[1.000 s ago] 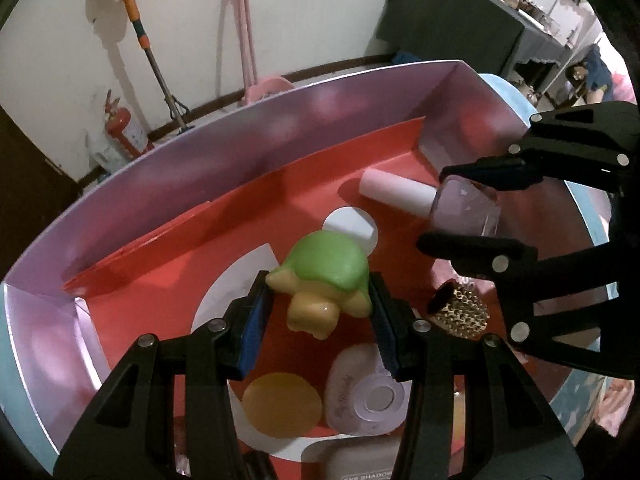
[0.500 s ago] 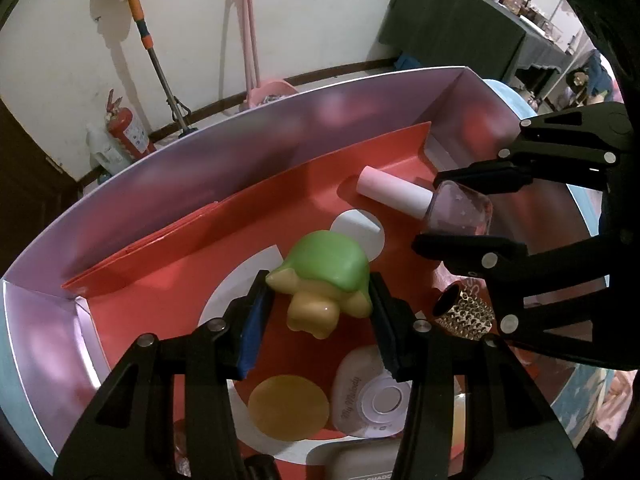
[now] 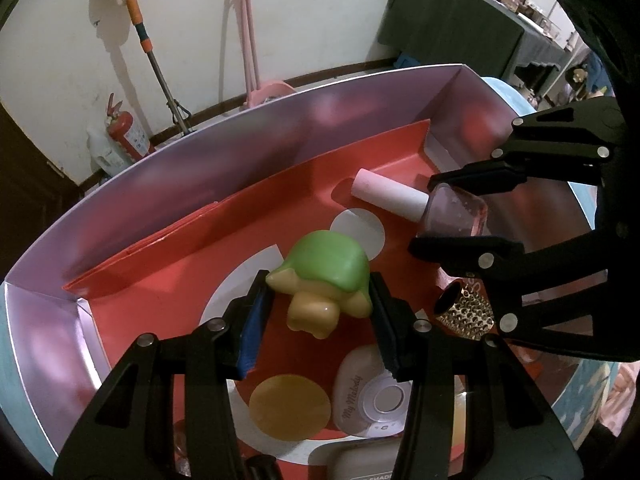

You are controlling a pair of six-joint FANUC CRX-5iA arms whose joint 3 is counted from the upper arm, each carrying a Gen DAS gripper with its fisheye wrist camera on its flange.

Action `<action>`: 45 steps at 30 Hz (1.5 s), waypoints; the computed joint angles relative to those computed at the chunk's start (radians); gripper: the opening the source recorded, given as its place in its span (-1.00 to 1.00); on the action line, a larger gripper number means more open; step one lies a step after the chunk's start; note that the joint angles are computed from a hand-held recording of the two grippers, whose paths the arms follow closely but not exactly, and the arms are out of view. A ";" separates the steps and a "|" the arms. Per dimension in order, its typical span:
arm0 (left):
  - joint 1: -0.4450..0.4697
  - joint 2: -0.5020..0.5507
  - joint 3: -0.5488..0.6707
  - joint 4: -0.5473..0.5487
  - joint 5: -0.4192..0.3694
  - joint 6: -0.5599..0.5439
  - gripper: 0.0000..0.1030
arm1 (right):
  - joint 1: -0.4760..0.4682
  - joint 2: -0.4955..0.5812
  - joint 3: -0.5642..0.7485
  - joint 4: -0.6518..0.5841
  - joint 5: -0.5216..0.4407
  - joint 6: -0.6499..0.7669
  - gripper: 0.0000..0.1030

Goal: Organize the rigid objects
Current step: 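Carry the turtle toy and lilac polish into the pink box, lower them, then open both tools and lift them out of the box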

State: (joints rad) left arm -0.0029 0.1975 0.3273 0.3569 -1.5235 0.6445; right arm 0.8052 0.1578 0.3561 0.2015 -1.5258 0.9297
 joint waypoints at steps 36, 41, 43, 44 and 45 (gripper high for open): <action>0.003 -0.009 -0.014 0.003 0.044 -0.007 0.16 | 0.019 -0.021 -0.018 0.035 0.008 -0.006 0.22; 0.034 -0.012 -0.017 0.077 0.020 -0.001 0.28 | 0.035 -0.069 -0.053 0.072 0.017 -0.063 0.31; 0.047 -0.029 -0.027 0.097 0.027 -0.008 0.28 | 0.046 -0.090 -0.064 0.092 0.021 -0.097 0.34; 0.054 -0.038 -0.033 0.108 0.029 -0.008 0.28 | 0.047 -0.097 -0.066 0.097 0.024 -0.106 0.35; 0.064 -0.048 -0.038 0.120 0.026 -0.009 0.28 | 0.054 -0.110 -0.073 0.111 0.028 -0.124 0.36</action>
